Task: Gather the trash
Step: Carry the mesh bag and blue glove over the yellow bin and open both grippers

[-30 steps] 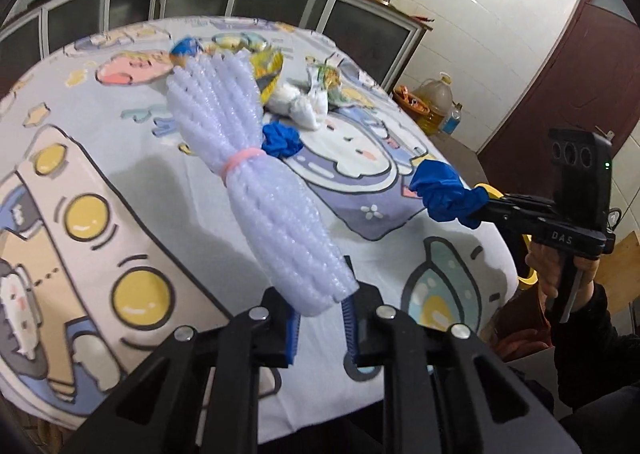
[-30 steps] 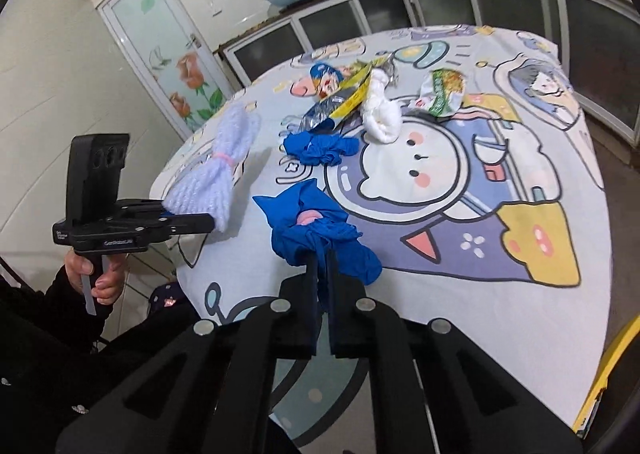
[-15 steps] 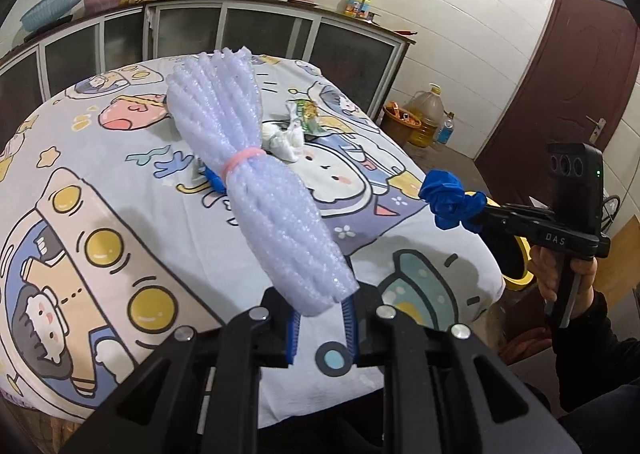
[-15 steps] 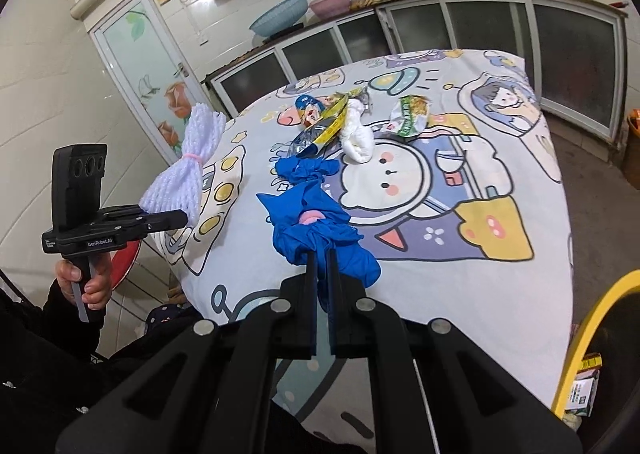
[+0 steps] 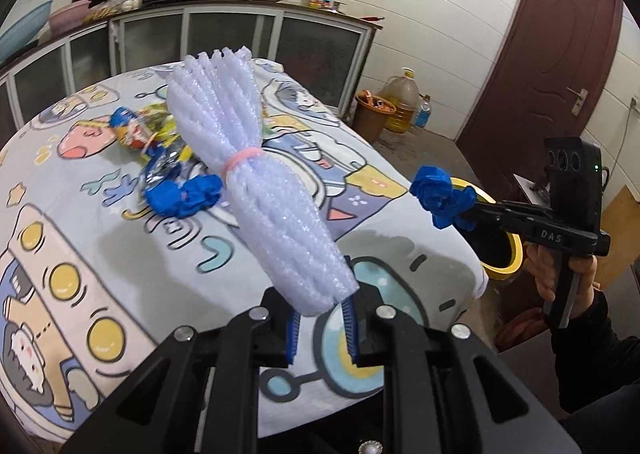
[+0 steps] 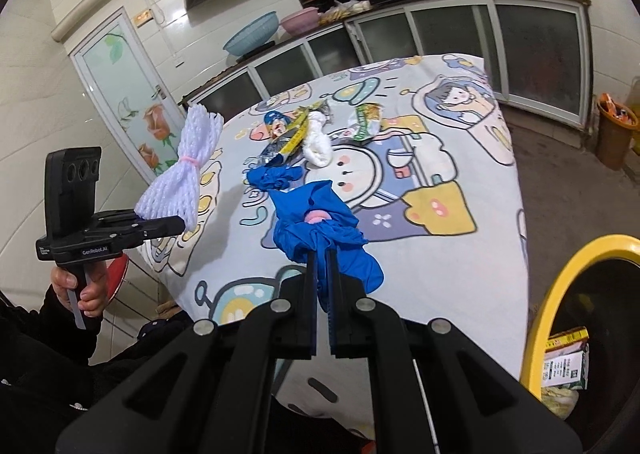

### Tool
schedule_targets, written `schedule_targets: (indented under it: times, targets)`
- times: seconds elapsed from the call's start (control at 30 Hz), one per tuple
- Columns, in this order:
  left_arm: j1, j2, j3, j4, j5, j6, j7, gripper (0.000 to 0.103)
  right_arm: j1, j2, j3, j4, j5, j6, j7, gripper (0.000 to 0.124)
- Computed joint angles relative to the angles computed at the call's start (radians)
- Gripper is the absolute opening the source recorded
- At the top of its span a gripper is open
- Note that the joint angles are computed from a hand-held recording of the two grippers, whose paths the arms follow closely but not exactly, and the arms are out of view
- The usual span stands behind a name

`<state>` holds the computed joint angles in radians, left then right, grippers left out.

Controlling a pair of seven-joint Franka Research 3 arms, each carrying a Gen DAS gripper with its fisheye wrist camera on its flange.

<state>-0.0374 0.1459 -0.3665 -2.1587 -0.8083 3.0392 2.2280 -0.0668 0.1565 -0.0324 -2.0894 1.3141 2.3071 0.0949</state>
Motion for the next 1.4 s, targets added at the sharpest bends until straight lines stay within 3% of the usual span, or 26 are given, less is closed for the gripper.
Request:
schedule_targets:
  times: [0.13, 0.53, 0.83, 0.97, 1.03, 1.17, 1.4]
  targets:
    - [-0.023, 0.04, 0.002, 0.044, 0.095, -0.004, -0.048, 0.017, -0.015, 0.002, -0.009, -0.003, 0.025, 0.004, 0.002, 0.005]
    - [-0.004, 0.207, -0.097, 0.24, 0.336, -0.052, -0.16, 0.017, -0.074, 0.016, -0.038, -0.011, 0.108, 0.067, 0.019, 0.005]
    - [-0.048, 0.361, -0.126, 0.433, 0.551, -0.107, -0.251, 0.017, -0.122, 0.045, -0.053, -0.011, 0.2, 0.155, 0.027, 0.005]
    - [-0.066, 0.434, -0.143, 0.527, 0.608, -0.148, -0.266, 0.017, -0.122, 0.051, -0.051, -0.012, 0.239, 0.25, 0.004, 0.005]
    - [-0.087, 0.48, -0.143, 0.592, 0.634, -0.18, -0.269, 0.017, -0.127, 0.055, -0.053, -0.011, 0.257, 0.279, 0.0, 0.005]
    - [-0.145, 0.568, -0.123, 0.715, 0.681, -0.238, -0.279, 0.017, -0.101, 0.07, -0.043, -0.003, 0.329, 0.453, -0.06, 0.005]
    - [-0.268, 0.739, -0.076, 0.997, 0.73, -0.385, -0.29, 0.017, -0.116, 0.13, -0.045, 0.032, 0.314, 0.519, 0.034, 0.005]
